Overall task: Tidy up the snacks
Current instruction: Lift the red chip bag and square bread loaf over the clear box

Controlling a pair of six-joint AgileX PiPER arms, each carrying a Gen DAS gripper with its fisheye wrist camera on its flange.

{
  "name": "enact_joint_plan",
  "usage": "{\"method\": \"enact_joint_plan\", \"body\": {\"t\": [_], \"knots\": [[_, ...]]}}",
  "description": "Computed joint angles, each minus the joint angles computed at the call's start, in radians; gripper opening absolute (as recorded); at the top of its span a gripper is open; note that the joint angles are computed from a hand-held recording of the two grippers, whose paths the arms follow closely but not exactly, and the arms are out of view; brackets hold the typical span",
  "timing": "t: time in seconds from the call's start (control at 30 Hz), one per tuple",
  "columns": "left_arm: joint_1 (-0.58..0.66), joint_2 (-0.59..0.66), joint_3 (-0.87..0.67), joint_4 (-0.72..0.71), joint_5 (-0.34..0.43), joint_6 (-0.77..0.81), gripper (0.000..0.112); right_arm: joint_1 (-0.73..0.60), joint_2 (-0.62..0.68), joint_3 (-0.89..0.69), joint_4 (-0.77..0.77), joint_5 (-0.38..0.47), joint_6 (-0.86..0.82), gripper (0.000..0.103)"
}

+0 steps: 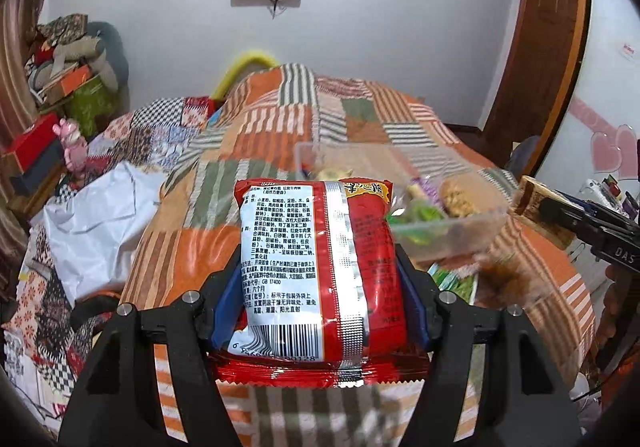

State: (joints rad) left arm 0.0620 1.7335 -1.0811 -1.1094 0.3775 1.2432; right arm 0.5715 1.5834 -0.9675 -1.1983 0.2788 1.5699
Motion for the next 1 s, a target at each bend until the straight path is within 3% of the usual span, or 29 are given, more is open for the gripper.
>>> {"method": "enact_joint_plan", "body": {"t": [0.37,0.53,0.67,0.77,1.0], "knots": [[-0.124,0.100,-0.184,0.192,-0.005,-0.258,0.067,-0.061,0.051,-0.082,-0.037,-0.039,-0.030,0.052],[-0.154,0.182,-0.302,0.293,0.040,-0.394,0.067,-0.092,0.095,-0.123,-0.038,-0.063,-0.050,0.052],[-0.180,0.247,-0.398,0.374,0.062,-0.495,0.067,-0.128,0.133,-0.161,0.047,-0.107,-0.135,0.052],[-0.199,0.304,-0.479,0.439,0.086,-0.579,0.067,-0.135,0.161,-0.192,0.071,-0.108,-0.168,0.052],[-0.228,0.427,-0.654,0.589,0.142,-0.739,0.067,-0.149,0.232,-0.275,0.285,-0.089,-0.419,0.052]]}}
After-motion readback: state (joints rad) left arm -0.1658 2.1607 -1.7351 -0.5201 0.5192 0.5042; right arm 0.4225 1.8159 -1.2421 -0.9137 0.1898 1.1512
